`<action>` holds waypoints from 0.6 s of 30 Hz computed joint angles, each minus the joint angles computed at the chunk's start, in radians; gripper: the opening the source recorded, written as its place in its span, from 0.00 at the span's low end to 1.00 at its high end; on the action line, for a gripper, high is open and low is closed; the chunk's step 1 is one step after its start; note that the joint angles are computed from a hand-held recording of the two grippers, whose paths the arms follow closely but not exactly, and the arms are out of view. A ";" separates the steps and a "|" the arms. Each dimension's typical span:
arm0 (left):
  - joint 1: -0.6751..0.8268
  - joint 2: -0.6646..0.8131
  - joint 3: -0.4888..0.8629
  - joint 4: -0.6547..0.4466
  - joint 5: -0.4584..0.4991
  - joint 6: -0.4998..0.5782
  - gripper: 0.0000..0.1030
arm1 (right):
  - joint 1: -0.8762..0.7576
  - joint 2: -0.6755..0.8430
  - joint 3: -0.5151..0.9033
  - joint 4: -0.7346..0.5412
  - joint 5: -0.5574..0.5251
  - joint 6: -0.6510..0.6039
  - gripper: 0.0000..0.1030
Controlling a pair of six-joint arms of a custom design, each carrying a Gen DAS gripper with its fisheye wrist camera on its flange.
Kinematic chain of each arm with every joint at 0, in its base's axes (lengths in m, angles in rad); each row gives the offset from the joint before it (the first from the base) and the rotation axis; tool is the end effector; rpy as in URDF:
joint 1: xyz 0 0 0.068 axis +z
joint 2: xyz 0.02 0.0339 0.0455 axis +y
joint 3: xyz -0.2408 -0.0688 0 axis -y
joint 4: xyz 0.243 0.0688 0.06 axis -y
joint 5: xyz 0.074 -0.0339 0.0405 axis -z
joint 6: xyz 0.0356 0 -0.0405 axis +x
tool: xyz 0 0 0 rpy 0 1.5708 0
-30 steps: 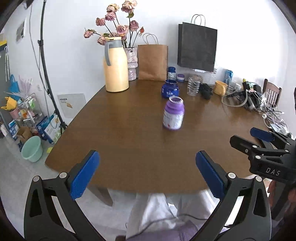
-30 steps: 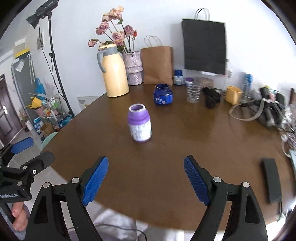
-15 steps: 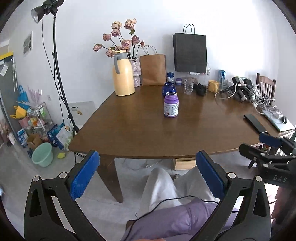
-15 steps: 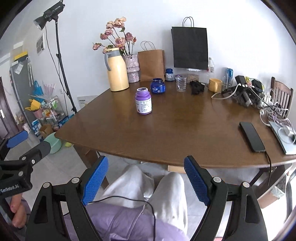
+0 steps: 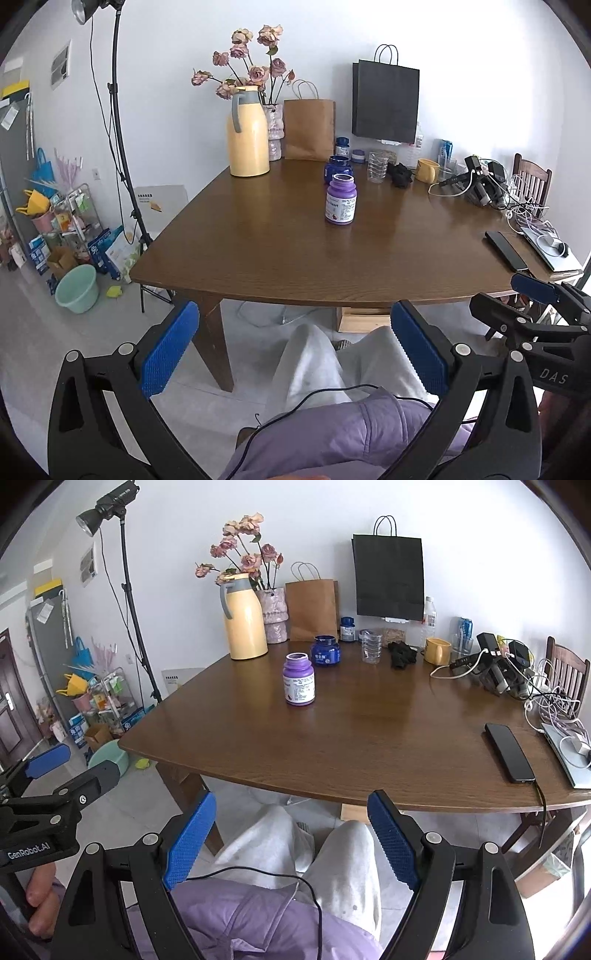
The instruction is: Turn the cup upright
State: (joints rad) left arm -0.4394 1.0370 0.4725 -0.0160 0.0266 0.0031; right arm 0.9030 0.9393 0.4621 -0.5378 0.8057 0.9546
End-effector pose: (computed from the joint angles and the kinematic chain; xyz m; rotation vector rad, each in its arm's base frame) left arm 0.2046 -0.0972 0.1814 0.4901 2.1082 -0.2811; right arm 0.1275 0.1202 0.1657 0.3218 2.1768 -0.0583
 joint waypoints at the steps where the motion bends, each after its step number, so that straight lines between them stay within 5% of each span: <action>1: -0.003 -0.004 -0.003 0.002 -0.006 0.000 1.00 | -0.006 -0.004 -0.001 0.000 -0.003 -0.006 0.84; 18: 0.007 0.000 0.008 -0.016 -0.016 0.014 1.00 | -0.013 -0.033 -0.002 -0.039 0.010 0.010 0.84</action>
State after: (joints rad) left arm -0.4323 1.0367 0.4809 -0.0317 0.0111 0.0171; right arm 0.8903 0.9062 0.4599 -0.5765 0.8159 0.9644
